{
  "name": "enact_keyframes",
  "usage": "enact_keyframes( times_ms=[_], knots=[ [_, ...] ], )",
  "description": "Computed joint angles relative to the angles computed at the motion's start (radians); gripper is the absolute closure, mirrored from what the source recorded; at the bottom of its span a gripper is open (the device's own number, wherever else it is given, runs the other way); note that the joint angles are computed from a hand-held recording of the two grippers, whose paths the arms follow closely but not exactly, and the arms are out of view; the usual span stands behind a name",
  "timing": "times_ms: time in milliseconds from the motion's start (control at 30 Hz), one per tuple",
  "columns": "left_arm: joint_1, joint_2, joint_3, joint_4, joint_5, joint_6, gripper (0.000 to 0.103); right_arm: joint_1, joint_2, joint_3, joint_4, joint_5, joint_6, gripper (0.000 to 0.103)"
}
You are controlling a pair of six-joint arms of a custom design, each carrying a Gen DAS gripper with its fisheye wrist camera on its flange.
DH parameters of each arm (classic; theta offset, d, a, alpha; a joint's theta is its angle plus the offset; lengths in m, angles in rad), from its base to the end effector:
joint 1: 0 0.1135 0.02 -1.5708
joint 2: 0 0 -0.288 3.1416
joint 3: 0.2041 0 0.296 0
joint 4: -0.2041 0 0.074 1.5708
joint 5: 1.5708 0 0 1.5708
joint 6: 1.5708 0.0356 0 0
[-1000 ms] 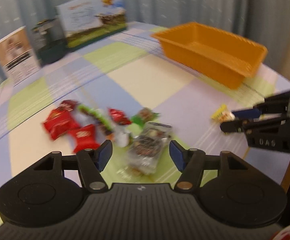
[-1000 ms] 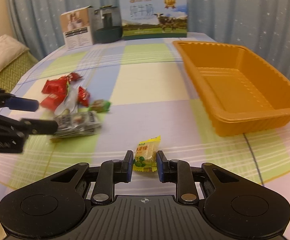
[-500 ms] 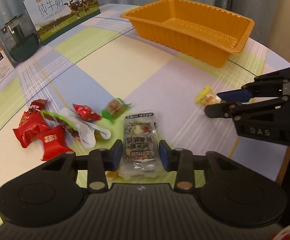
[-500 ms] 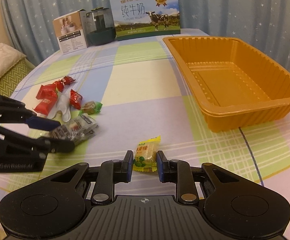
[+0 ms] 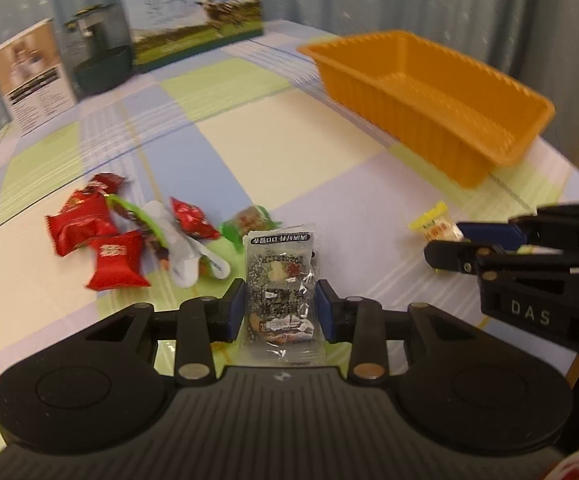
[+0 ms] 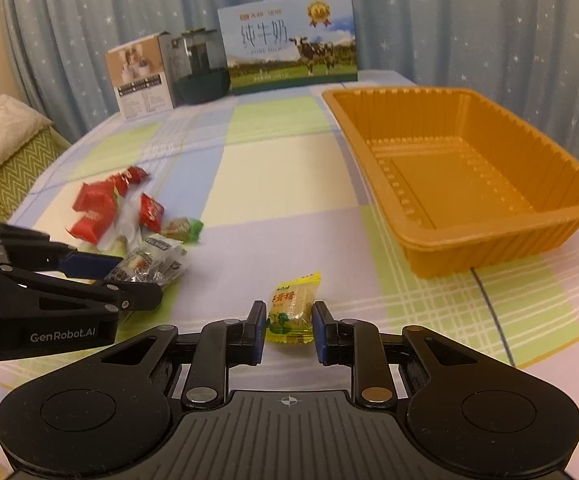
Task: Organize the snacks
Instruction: 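Carry both held packets over the orange tray with both tools, then open the left gripper to drop the clear packet into the tray while the right tool holds its packet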
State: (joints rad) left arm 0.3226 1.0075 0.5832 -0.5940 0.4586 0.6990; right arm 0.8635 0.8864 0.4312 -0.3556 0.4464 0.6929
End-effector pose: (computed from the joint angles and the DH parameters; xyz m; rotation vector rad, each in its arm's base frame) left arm 0.2048 0.0518 0.2022 0.6152 2.3669 -0.1587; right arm 0.1402 0.1403 0.1862 0.0118 2.2983 0.2718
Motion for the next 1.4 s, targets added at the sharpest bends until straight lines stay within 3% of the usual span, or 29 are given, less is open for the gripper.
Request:
enact_keyframes(
  times_ms=[200, 333, 533, 667, 933, 1100, 1167, 1400],
  knots=[
    [-0.032, -0.082, 0.075, -0.049, 0.034, -0.171, 0.069, -0.014, -0.173, 0.056, -0.12, 0.035, -0.049, 0.078],
    [-0.173, -0.093, 0.128, -0.017, 0.0, -0.327, 0.069, -0.179, -0.284, 0.117, -0.191, -0.032, -0.184, 0.078],
    [-0.454, -0.025, 0.169, 0.105, -0.095, -0.551, 0.069, -0.656, -0.279, 0.156, -0.202, -0.358, -0.409, 0.078],
    [-0.592, 0.059, 0.181, 0.186, -0.171, -0.652, 0.069, -0.868, -0.221, 0.136, -0.155, -0.502, -0.51, 0.078],
    [-0.705, 0.161, 0.182, 0.269, -0.24, -0.707, 0.069, -1.044, -0.156, 0.111, -0.094, -0.629, -0.573, 0.078],
    [-0.724, 0.206, 0.183, 0.321, -0.249, -0.711, 0.068, -1.054, -0.113, 0.109, -0.064, -0.638, -0.573, 0.078],
    [-0.726, 0.214, 0.187, 0.327, -0.256, -0.713, 0.057, -1.046, -0.102, 0.11, -0.061, -0.633, -0.571, 0.078],
    [-0.694, 0.157, 0.175, 0.298, -0.246, -0.711, 0.056, -1.036, -0.086, 0.109, -0.054, -0.636, -0.569, 0.078]
  ],
)
